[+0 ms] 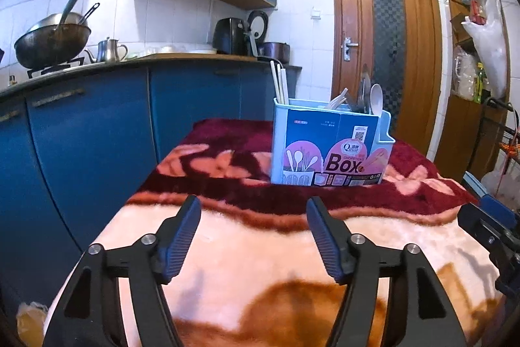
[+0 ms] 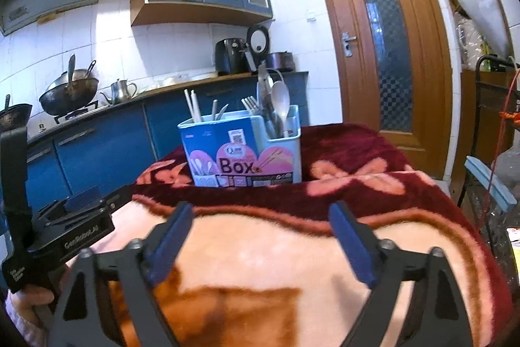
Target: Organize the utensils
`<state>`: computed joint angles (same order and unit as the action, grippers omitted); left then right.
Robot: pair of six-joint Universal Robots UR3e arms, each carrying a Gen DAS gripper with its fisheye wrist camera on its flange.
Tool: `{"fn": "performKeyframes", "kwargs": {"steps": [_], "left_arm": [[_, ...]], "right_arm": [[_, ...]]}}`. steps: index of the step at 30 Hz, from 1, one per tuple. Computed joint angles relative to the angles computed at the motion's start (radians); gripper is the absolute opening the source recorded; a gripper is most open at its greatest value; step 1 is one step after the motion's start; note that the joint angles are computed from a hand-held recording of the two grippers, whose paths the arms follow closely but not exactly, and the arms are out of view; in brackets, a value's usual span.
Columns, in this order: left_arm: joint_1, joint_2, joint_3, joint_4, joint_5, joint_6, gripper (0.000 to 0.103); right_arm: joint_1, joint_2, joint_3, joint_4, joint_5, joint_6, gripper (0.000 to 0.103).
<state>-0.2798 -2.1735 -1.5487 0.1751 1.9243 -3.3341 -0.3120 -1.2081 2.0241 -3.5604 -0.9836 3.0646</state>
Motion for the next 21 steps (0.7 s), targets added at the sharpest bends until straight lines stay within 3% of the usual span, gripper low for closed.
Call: {"fn": "performKeyframes", "kwargs": {"steps": [10,21], "left_arm": [[-0.002,-0.021,0.01,0.001,0.003,-0.013,0.07],[-0.013,-0.036,0.016,0.014,0.021,-0.005,0.07]], "right_arm": [[0.008,0.06,-0.017,-0.1,-0.051,0.047,0.103],[0.018,0.104,-0.021,-0.202,-0.089,0.082,0.103]]}}
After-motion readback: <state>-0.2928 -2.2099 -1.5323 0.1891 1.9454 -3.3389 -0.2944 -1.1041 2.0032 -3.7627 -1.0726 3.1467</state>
